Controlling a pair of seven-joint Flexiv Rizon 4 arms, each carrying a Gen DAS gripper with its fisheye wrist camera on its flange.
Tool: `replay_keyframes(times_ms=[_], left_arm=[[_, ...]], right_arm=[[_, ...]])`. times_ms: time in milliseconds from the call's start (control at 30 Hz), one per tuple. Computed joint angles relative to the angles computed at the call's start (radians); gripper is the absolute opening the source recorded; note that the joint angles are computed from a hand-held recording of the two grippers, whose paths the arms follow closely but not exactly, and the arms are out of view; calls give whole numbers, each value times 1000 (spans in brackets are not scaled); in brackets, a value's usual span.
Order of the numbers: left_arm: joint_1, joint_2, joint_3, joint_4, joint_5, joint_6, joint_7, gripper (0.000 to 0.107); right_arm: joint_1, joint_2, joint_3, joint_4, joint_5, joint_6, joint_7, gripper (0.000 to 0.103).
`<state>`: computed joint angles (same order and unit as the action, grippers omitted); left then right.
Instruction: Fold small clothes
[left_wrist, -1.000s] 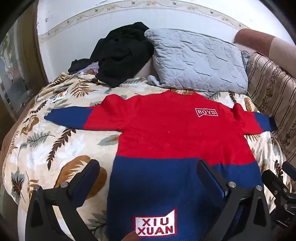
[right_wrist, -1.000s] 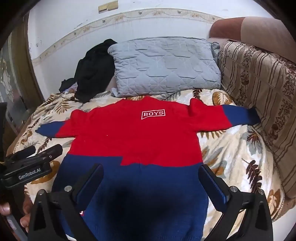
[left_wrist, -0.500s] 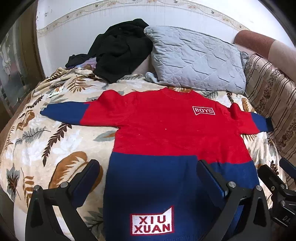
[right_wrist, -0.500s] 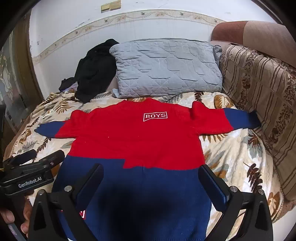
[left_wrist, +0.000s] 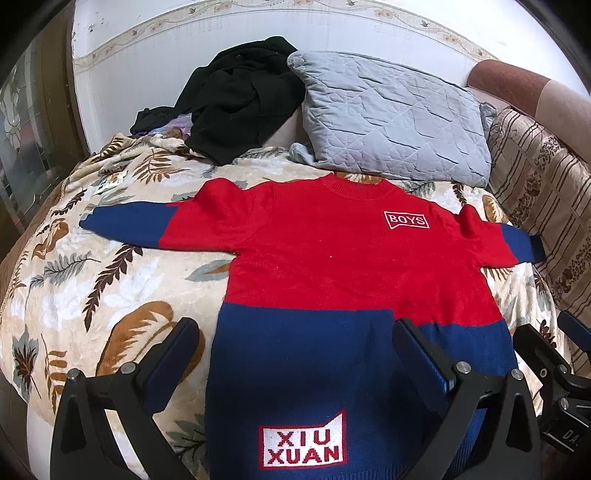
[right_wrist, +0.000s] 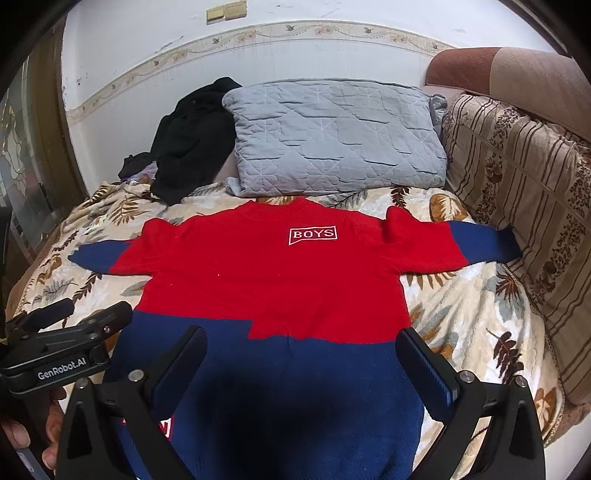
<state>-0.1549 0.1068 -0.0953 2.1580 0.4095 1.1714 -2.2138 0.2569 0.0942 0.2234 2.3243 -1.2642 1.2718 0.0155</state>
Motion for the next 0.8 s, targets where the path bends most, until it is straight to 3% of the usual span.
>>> replay_keyframes(times_ms=[800], left_arm=[[-4, 0, 0, -6, -20, 2, 17, 103]], right_arm=[[4, -4, 1, -10, -3, -10, 1, 103]])
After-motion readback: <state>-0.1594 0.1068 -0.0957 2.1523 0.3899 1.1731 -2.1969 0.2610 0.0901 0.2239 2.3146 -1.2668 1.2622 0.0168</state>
